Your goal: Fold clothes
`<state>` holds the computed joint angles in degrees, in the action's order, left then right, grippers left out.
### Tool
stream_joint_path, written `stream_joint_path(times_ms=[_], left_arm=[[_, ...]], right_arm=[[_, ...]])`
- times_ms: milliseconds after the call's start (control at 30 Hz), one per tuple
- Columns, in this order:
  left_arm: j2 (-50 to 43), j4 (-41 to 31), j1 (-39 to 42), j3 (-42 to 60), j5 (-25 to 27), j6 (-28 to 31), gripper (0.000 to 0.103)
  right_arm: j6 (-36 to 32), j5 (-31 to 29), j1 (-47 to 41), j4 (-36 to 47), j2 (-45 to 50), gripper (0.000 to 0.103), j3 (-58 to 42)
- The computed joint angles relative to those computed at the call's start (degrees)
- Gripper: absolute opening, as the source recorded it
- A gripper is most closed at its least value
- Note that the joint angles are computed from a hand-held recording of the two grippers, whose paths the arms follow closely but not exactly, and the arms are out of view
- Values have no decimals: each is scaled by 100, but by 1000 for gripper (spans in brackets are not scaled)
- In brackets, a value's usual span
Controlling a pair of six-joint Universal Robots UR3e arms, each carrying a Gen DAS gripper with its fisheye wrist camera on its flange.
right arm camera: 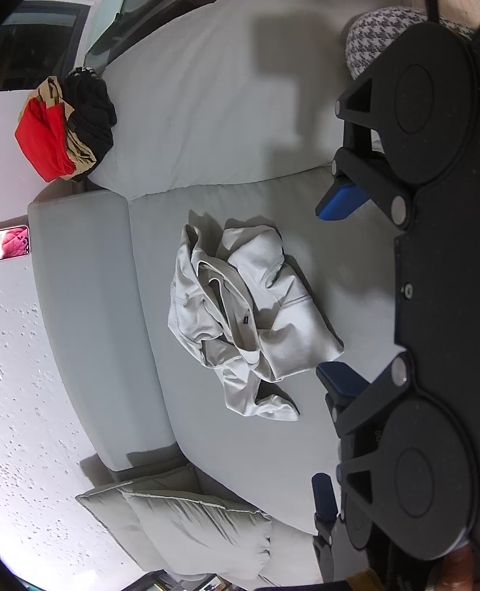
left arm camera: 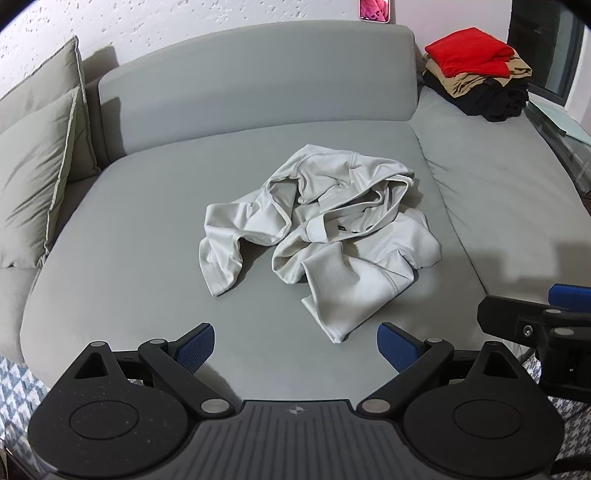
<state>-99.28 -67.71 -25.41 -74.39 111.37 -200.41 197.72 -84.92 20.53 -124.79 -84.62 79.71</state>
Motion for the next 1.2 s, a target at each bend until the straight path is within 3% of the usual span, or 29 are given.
stream_joint_path(times_ms=[100,200,333,1200], left_arm=[[-24,-62,-39,90,41,-4,96],[137,-99,179,-15,-355,20,96],[205,65,266,-203,-424,119,96],[155,-101,262,-73,-402,42,96]], right_arm=[[-10,44,-28,-2,-9,84,21],[-20,88,-57,-6,-20,85,45],[42,14,1,39,61,85,-31],[-12,8,-12,109,61,89,-79]])
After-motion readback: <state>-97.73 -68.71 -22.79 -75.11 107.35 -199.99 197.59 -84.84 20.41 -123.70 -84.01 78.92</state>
